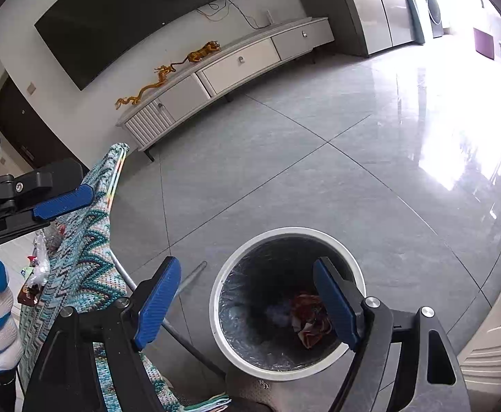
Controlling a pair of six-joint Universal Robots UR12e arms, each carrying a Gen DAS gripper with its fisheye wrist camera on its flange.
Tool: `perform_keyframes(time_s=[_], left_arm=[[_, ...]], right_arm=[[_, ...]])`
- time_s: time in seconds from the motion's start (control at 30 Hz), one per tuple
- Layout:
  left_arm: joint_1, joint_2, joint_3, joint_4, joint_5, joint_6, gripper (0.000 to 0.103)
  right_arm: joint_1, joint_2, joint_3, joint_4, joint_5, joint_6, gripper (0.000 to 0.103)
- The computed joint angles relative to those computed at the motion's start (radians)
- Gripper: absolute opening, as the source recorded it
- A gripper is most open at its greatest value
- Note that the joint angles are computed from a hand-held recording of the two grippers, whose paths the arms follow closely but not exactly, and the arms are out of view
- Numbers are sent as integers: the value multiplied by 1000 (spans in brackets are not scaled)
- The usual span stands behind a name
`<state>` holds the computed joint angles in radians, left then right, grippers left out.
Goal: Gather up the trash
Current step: 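Move both open grippers back over the trash on the rug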
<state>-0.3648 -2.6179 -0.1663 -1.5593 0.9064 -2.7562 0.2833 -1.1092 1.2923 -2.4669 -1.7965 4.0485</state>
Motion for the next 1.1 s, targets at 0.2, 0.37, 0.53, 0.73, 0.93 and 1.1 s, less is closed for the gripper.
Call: perform_keyframes(time_s=[0.2, 0.37, 0.53, 0.73, 0.93, 1.1], left_arm=[[15, 156, -281, 236, 23, -12, 57], [38, 246, -428, 390, 32, -29, 57], [65, 329, -558, 541, 54, -46, 57], [110, 405, -666, 655, 58, -75, 57], [170, 473, -770, 772, 65, -140, 57], [214, 521, -847, 862, 96, -173, 57]], right_arm=[[18, -5, -23, -21, -30, -19, 78], [46, -12, -48, -42, -68, -57, 78], [78, -3, -102, -50, -117, -110, 78], [119, 19, -179, -81, -173, -196, 78], [157, 53, -271, -86, -201, -287, 78], [177, 85, -337, -87, -198, -343, 77]])
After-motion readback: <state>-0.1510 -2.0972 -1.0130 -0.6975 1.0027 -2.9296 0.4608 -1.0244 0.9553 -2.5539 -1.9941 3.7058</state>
